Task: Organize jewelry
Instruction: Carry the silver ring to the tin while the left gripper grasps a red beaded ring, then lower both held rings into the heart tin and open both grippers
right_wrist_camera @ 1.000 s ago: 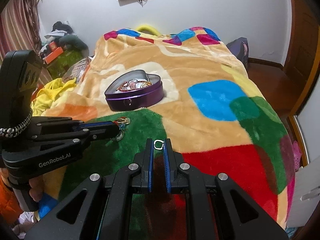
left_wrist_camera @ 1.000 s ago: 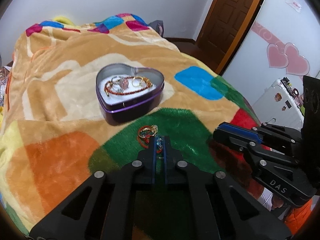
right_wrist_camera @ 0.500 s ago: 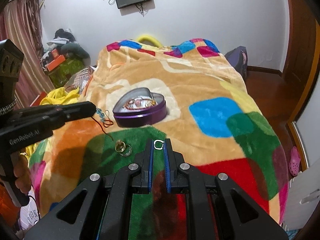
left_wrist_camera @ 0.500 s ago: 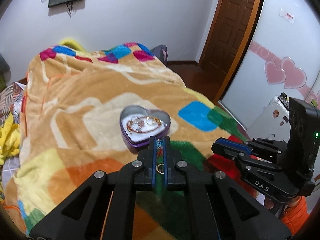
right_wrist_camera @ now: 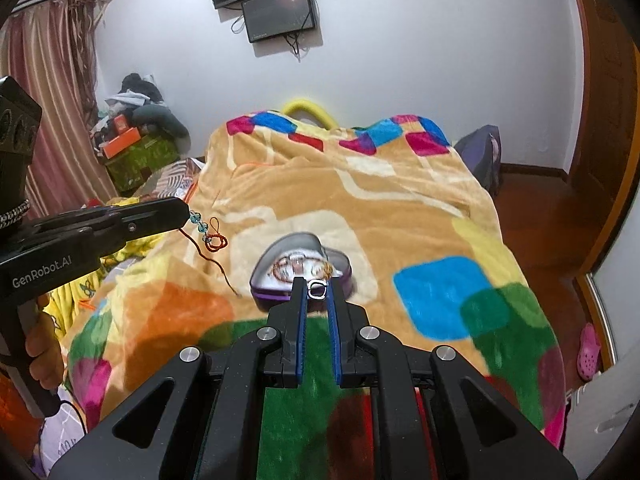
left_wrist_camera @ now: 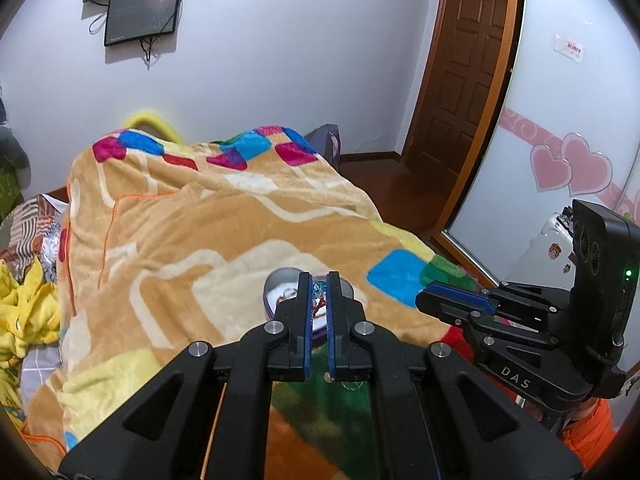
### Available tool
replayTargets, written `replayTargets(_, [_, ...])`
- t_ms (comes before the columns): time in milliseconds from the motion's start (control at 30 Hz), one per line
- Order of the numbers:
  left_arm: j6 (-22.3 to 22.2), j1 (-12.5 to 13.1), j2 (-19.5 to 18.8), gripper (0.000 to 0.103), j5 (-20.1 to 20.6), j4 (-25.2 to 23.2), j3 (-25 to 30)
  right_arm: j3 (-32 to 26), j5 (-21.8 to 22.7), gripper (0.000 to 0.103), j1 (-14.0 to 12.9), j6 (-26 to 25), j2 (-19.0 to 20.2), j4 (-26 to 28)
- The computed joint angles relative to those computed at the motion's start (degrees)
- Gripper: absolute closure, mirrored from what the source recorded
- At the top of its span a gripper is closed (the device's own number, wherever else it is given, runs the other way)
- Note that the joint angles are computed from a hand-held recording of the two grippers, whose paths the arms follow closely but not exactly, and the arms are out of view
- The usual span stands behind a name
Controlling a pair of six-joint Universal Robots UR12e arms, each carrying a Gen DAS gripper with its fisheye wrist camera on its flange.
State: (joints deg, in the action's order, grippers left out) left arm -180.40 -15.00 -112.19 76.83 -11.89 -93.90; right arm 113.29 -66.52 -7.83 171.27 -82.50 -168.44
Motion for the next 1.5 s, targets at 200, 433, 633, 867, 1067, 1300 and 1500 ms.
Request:
replayTargets(200, [0.55,-0.03,-0.55,0.099,-0.02,1.49,0.90,-1.02,0.44,0.094,0.26,0.57,0.76,-1.28])
replayTargets(433, [0.71,-0.22,-1.81,0.099,0.43,2.13,2.40,-2.47,0.32,0.094,0.90,0.76,2.04,-2.17])
replayTargets(633, [0.25,-0.18,-3.13,0.099,-0.08,1.32,3.81,-3.68,0.42,0.094,1.21,0.64,3.11,-2.21])
replayTargets(867, [-1.07,-0.07,-4.73,0.099,-0.58,-0.10,5.20,-4.97,0.18,0.094,1.60,-0.72,4.34,-0.31])
replayTargets(1067, [-1.77,0.46,-6.15,0.099,-2.03,-3.22,6.33,-5.69,-0.09,0.094,1.96,-2.30,5.27,2.60])
replayTargets(1300, [-3.01,0.98,-7.61,0.099,-2.82,-7.83,7.41,-6.74,-0.03,0.094,2.22,-4.04,6.30,6.92])
replayTargets(1500, [-4.07,1.64,-8.33,0.099,-5.05,-10.30,7.94,-7.57,-0.35,0.094,2.56,-5.41,7.03,9.84])
